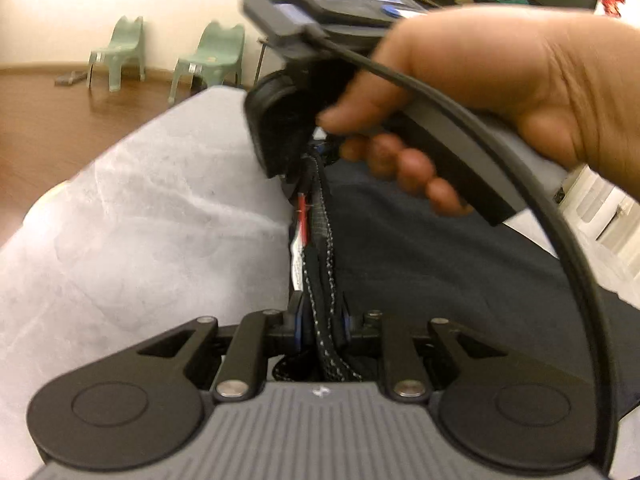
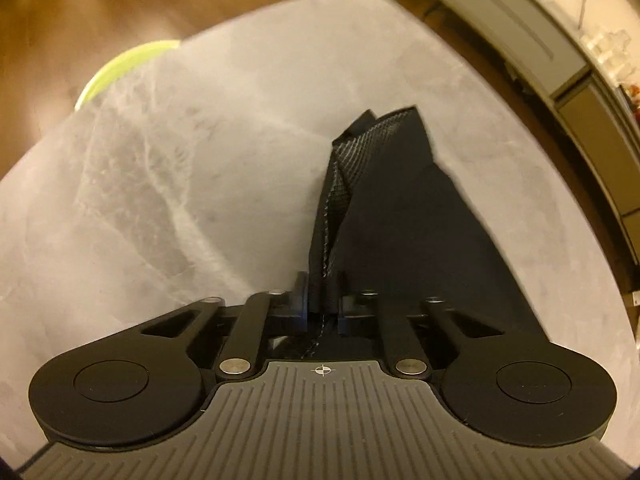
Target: Fold clothes
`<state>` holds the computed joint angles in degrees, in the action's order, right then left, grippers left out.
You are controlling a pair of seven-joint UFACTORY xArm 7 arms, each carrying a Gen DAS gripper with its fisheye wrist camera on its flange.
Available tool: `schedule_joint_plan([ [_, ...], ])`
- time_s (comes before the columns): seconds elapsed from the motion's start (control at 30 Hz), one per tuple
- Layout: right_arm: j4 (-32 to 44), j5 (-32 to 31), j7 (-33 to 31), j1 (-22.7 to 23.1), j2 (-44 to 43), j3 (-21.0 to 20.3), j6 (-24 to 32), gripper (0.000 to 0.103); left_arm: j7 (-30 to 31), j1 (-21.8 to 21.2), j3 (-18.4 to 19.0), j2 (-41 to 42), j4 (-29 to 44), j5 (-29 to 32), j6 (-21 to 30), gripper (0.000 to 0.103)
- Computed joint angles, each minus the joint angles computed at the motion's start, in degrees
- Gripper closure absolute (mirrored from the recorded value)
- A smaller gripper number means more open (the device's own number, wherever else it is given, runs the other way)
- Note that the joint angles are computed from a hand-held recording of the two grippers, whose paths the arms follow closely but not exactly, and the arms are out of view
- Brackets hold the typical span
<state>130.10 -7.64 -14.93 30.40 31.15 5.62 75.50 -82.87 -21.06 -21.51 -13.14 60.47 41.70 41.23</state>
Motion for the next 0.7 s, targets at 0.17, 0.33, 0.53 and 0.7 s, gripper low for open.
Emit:
schedule_joint_plan([
  [0.17,-19.72,14.85,-2.83,-11.45,-16.22,2.45,-12.96,0.095,-1.39,-2.81,-5.15,5.0,8.94,10.68,9.59,0.087],
  [0.33,-33.32,37.89,-10.68,-24.18,-29.19,-1.66,-14.11,0.095,-2.91,-10.41,-8.37,16.1,22.24,20.86,15.99,0.086],
  [0.53,-46.94,49.57,-18.39,-33.23,-33.19,-9.84,-12.95,0.095,6.9,-21.04,-8.06,35.24,40.65,22.33,20.69,0.072],
  [0.7,-53.28,51.27,-21.82,-37.53,-31.1,-11.26,-15.34,0.094,7.82,-21.25,-5.59,34.0,36.76,20.1,12.54,0.067],
])
